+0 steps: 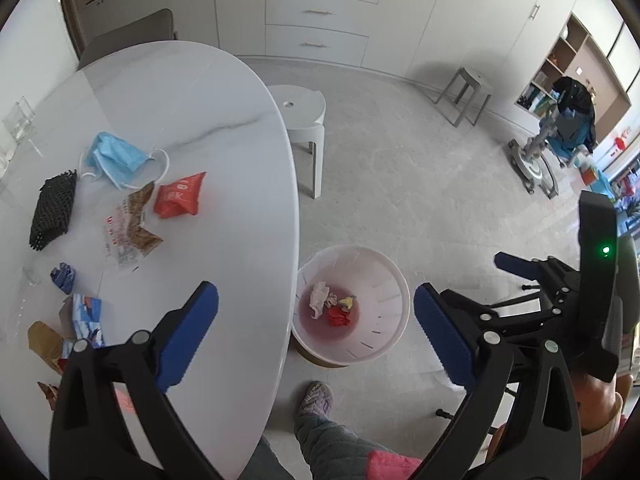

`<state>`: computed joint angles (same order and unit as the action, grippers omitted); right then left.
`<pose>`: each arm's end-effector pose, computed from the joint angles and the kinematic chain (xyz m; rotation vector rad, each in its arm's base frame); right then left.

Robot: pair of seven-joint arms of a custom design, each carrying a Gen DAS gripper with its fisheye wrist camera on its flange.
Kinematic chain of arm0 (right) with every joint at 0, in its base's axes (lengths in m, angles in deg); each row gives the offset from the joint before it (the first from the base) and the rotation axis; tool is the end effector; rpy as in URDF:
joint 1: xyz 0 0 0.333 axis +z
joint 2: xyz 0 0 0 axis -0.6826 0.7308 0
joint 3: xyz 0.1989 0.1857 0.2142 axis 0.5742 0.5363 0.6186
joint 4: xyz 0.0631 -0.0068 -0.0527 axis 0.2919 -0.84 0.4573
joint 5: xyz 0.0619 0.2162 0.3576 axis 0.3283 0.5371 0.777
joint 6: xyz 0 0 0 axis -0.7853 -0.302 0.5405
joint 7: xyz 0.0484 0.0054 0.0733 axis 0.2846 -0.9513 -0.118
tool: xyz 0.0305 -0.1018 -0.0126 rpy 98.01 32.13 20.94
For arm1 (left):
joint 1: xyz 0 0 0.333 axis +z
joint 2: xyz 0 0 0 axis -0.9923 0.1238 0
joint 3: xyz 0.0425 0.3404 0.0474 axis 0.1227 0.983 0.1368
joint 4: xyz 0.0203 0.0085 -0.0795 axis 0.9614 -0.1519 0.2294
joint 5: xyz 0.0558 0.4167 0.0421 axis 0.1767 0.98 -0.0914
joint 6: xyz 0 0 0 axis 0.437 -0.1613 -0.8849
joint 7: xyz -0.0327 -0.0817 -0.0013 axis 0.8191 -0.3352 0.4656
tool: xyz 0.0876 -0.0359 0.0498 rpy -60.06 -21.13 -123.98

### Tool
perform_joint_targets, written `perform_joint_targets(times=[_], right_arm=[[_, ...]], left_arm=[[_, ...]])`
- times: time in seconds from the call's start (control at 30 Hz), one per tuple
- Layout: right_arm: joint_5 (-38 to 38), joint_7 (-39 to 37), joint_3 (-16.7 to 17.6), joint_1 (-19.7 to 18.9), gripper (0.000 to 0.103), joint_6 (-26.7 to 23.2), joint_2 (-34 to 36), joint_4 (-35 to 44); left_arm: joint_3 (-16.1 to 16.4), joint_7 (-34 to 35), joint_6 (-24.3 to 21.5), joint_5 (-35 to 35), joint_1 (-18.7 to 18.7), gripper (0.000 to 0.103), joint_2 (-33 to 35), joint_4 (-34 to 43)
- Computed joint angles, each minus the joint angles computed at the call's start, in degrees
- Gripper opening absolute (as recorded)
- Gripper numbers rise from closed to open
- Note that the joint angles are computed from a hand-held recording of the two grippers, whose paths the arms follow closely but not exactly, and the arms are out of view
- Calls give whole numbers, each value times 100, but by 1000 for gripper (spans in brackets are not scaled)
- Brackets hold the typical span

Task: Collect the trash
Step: 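Drop the tissue and yellow paper into the pink wastebasket, then move both tools back over the table toward the brown bag and pink paper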

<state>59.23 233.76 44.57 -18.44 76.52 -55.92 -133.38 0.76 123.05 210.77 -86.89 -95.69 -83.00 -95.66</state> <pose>0.4965 0.3286 0.5393 -1.7126 2.1154 -0.3277 0.5604 -0.2708 0.5705 -1.5143 2.5100 -0.6772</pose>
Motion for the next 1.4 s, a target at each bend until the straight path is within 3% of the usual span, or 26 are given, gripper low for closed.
perform_joint_targets(times=[0.4,0.7,0.87,1.07,1.4], right_arm=[[-720,309,220,301,100,-335,412,1032],[-940,369,235,912,100,-471,1552,2510],[-758,95,150,1316,100,-619,2465,3656],[-479,-284,-30,1758,100,-1215,3433,5009],[-156,-789,-202,2128,100,-1350,4152,5753]], left_arm=[[250,543,202,-272,285,95,-784,-614],[720,1021,418,-205,1005,95,-1483,-1361],[950,1165,391,-83,1467,95,-1475,-1531],[1130,1479,291,-119,1833,95,-1201,-1425],[1202,2185,71,-578,2012,95,-729,-1178]])
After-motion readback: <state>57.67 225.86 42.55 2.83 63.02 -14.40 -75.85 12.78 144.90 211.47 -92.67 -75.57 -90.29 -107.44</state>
